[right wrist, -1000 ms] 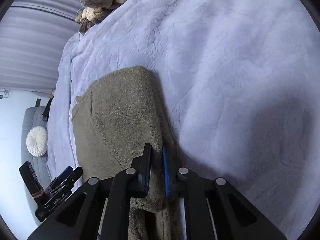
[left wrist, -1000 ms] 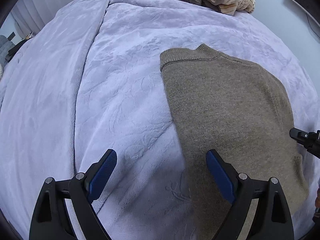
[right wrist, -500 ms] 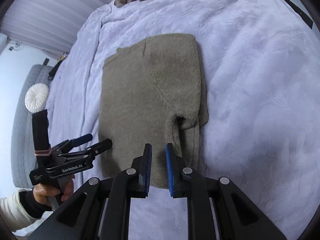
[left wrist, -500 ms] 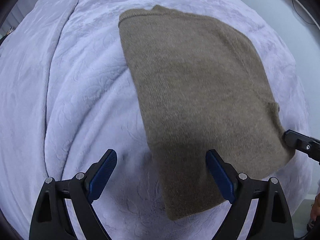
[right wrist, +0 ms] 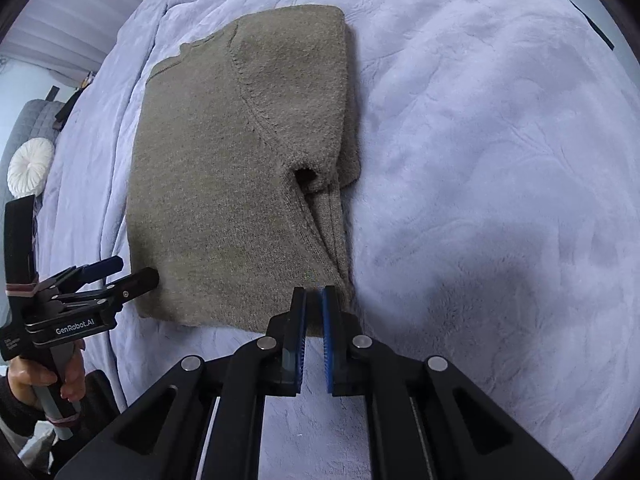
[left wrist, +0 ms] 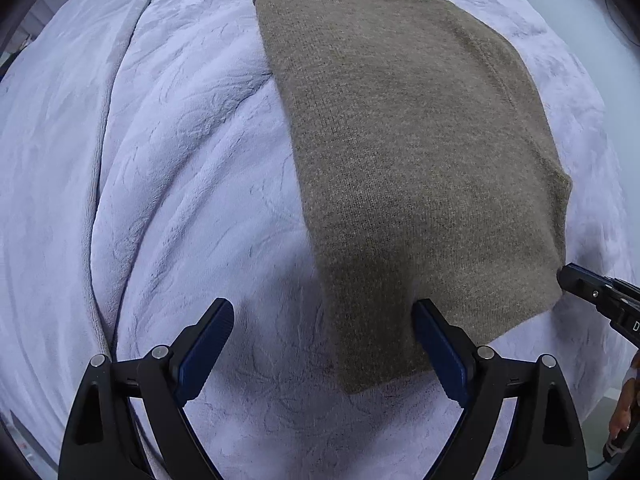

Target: Fold small clothes

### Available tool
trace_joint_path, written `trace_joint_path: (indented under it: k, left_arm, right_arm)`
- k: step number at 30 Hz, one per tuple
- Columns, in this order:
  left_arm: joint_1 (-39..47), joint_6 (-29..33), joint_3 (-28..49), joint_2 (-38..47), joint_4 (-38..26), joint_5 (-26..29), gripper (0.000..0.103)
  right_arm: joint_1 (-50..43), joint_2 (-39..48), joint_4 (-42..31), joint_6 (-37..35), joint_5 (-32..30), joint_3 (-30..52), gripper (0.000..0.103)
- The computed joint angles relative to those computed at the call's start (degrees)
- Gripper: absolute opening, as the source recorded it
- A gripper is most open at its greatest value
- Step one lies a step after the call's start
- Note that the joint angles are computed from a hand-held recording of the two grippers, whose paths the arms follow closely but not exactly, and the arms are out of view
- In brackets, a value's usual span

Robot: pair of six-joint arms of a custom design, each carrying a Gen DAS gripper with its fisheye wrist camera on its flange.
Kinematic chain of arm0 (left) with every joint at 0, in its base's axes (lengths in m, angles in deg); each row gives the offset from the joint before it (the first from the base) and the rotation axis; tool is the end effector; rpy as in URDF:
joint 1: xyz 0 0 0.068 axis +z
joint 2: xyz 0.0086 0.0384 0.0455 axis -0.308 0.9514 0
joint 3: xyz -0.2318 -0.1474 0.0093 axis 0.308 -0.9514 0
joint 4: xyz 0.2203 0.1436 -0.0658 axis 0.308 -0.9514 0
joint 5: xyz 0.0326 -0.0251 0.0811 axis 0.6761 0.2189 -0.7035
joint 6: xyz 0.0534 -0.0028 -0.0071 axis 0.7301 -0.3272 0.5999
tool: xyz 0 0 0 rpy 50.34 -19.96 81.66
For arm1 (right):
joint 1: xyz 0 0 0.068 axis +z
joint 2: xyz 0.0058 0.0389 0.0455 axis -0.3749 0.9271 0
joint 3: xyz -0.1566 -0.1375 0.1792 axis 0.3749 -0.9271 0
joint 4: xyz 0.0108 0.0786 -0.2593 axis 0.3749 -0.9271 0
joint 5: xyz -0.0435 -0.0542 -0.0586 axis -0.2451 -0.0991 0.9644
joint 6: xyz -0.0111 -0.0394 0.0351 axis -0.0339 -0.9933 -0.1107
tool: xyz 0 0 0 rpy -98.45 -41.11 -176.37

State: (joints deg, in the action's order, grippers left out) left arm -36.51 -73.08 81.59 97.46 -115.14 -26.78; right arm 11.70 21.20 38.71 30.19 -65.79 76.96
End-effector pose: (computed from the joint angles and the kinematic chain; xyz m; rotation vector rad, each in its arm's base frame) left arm 0.2814 -0.0984 0.1341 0.8587 2.9445 -0.1559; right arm 0.1454 0.0974 0.1353 0.7738 2.7921 0.3920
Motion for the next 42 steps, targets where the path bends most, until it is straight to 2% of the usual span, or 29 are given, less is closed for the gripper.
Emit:
trace_joint_path:
  k: [1, 2, 5, 10, 13, 15, 16, 19, 21, 23, 27, 31, 33, 34, 38, 42]
  left_arm:
    - [-0.41, -0.54, -0.33, -1.16, -0.81, -0.25, 0.092]
    - [-0.52, -0.76, -0.5, -2.13, -1.56, -0.35, 0.092]
    - [-0.26, -0.8, -0.67, -4.6, -3.33, -0.17, 0.092]
    - [0.01, -1.13, -1.01, -7.86, -5.67, -0.38, 0.092]
    - [-0.23, -1.57, -1.4, -9.5, -6.8, -0.41, 0.092]
    - [-0.95, -2.21, -1.38, -10.24, -7.4, -0.26, 0.092]
    - [-0.6, -1.68, 1.01, -8.08, -7.72, -0.13, 0.092]
    - [-1.07, -1.88, -0.02, -9.59, -8.0, -0.14, 0.092]
    - [-1.24, -1.91, -0.16, -10.08, -8.44, -0.28, 0.092]
    - [-1.36, -2.02, -0.3, -10.12, -8.7, -0.38, 0.092]
    - [-0.13, -1.43, 0.26, -9.5, -9.8, -0.08, 0.092]
    - [0.97, -1.14, -0.33, -9.44, -8.71, -0.06, 0.092]
    - [1.36, -1.52, -0.28, -9.22, -7.89, 0.33, 0.095]
    - [1.52, -1.73, -0.28, -9.2, -7.52, 0.37, 0.103]
    - [2.47, -1.45, 0.41, -8.53, -6.29, 1.17, 0.103]
    - [3.96, -1.68, 3.1, -4.78, -5.73, 2.37, 0.103]
  right_arm:
    - [-0.04, 0.16, -1.47, 0.73, 0.14, 0.58, 0.007]
    - [0.3, -0.41, -3.5, 1.91, 0.3, 0.89, 0.015]
    - [1.87, -9.37, -7.27, 7.64, -0.44, -1.6, 0.016]
    - [8.23, -17.34, -14.73, 16.16, 2.7, -0.6, 0.016]
    - [12.17, -21.79, -17.7, 22.06, 4.48, -0.62, 0.024]
    - [14.31, -22.59, -18.95, 24.65, 5.72, -0.09, 0.033]
    - [15.18, -22.88, -19.3, 25.63, 6.14, 0.03, 0.034]
    - [17.94, -24.6, -20.32, 28.73, 7.1, -0.26, 0.036]
    - [18.23, -23.6, -19.16, 29.13, 7.12, -0.27, 0.044]
    - [19.29, -23.47, -18.61, 30.15, 7.53, -0.51, 0.046]
    - [16.77, -21.1, -15.69, 27.81, 6.33, -0.36, 0.054]
    - [15.46, -19.78, -14.32, 26.06, 5.66, 0.03, 0.056]
    - [14.3, -18.9, -13.94, 24.48, 5.13, 0.43, 0.064]
    - [13.43, -18.21, -13.68, 23.34, 4.8, 0.71, 0.065]
    - [9.08, -16.66, -12.15, 18.45, 3.09, 1.24, 0.079]
    - [1.89, -15.59, -9.53, 10.45, -0.12, 1.35, 0.08]
